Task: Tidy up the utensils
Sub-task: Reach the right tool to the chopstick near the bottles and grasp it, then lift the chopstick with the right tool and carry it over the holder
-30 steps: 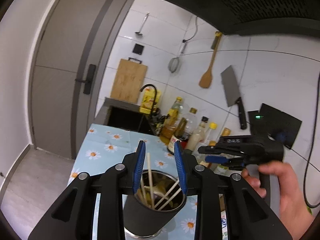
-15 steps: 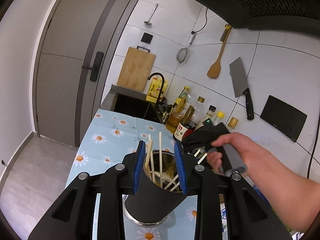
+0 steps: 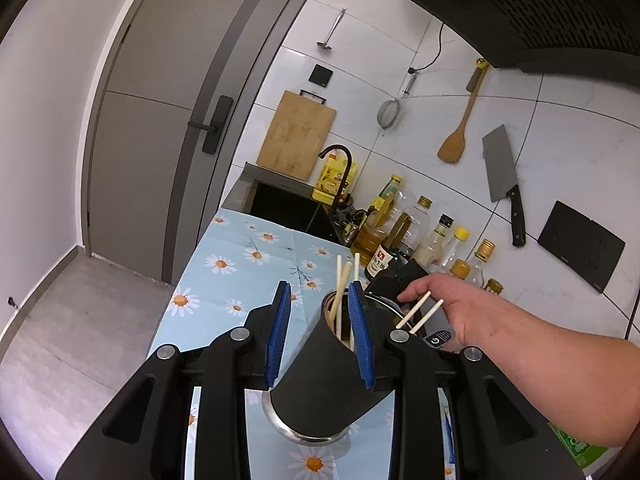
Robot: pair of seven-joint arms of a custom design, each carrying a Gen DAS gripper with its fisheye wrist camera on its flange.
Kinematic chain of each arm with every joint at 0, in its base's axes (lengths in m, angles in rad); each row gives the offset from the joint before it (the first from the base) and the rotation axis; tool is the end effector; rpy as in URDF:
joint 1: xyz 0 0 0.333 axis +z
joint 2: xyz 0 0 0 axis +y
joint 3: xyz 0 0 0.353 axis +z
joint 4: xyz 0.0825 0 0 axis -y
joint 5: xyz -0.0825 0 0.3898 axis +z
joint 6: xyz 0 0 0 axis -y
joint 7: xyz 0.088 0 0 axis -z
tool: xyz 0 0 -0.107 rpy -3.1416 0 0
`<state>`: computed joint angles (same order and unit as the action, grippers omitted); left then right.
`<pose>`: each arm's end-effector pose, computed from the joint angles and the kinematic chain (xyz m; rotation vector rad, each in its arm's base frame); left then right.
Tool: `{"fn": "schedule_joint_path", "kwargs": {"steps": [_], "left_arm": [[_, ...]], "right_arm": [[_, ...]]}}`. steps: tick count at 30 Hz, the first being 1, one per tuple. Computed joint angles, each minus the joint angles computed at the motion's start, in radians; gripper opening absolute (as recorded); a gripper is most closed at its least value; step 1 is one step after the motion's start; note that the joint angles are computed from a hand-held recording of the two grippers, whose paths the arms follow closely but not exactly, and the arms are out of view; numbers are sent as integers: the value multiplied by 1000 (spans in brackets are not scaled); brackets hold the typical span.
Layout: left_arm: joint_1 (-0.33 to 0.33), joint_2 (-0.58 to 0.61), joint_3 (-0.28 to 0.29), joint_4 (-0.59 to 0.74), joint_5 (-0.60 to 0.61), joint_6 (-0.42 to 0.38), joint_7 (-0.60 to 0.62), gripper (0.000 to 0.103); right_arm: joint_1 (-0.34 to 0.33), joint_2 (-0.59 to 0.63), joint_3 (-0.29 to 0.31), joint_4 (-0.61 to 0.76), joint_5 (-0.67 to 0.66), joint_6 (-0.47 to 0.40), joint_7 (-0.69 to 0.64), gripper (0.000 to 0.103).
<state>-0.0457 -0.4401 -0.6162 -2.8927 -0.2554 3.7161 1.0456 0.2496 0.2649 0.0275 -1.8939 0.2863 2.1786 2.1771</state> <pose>0.3037 -0.2138 0.4653 -1.6396 1.5594 -1.4764 0.6063 0.1823 0.4007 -1.5522 2.5937 0.3384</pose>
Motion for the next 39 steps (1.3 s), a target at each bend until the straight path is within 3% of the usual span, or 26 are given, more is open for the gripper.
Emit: {"fn": "schedule_joint_path", "kwargs": {"steps": [5, 8, 12, 21, 31, 39], "left_arm": [[0, 0, 0, 0, -1, -12, 1, 28], [-2, -2, 4, -1, 3, -15, -3, 28], [7, -15, -11, -6, -1, -20, -7, 28], [19, -32, -20, -1, 29, -46, -27, 28], [7, -78, -4, 3, 112, -87, -70, 28], [-61, -121, 95, -17, 232, -108, -133, 28]], "right_arm": [[19, 49, -5, 79, -63, -81, 33, 24], [26, 72, -10, 117, -90, -120, 46, 15], [32, 86, -13, 134, -114, -119, 44, 6], [21, 66, 2, 122, -89, -108, -73, 5], [14, -82, 7, 23, -70, -59, -170, 6], [5, -269, 20, -93, -82, -3, -198, 6]]}}
